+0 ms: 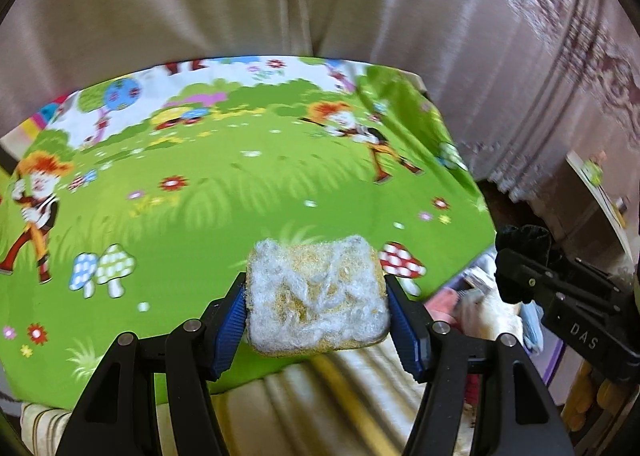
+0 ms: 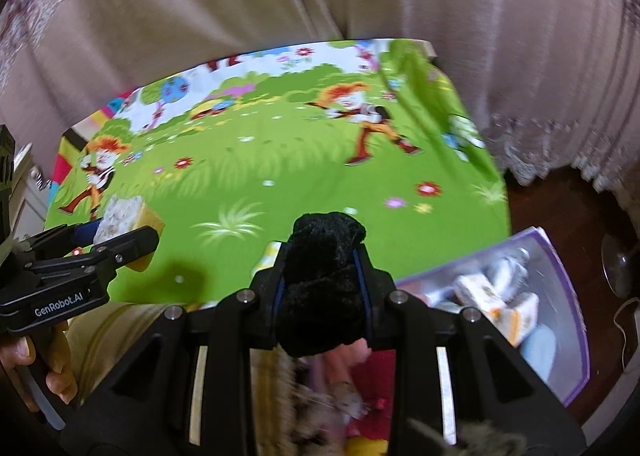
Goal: Organize soft objects
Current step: 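Carry the yellow sponge and black scrunchie over the box and open both tools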
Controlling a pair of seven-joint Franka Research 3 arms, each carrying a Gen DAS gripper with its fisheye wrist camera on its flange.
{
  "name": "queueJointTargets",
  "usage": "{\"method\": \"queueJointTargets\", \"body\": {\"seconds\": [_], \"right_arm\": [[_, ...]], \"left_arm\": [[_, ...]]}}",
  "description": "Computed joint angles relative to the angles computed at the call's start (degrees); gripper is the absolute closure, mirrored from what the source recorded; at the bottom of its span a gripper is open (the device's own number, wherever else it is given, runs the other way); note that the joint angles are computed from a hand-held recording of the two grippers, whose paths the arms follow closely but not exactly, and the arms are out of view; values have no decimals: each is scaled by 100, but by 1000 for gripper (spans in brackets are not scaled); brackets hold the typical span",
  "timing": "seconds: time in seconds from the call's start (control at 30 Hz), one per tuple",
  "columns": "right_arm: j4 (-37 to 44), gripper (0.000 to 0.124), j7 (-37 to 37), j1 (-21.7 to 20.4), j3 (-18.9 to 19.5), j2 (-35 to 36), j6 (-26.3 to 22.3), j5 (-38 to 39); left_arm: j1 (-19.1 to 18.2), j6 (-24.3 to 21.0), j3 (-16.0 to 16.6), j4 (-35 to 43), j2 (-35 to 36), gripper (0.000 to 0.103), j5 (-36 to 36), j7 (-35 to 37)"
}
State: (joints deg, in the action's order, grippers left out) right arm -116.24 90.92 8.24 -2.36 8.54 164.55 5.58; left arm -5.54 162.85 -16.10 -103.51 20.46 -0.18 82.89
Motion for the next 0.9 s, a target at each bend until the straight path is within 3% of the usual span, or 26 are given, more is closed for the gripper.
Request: {"method": "queueJointTargets", "body": {"seconds": [0.4, 0.9], "right_arm": [[-849, 91, 1174, -421, -320, -675, 139, -1139], [-1319, 90, 2761, -1279, -248, -1091, 137, -2715]], "left_arm": [[-358, -480, -424, 710, 488, 39, -130, 654], [-1060, -1209, -518, 1906, 1261, 39, -94, 1039]]}}
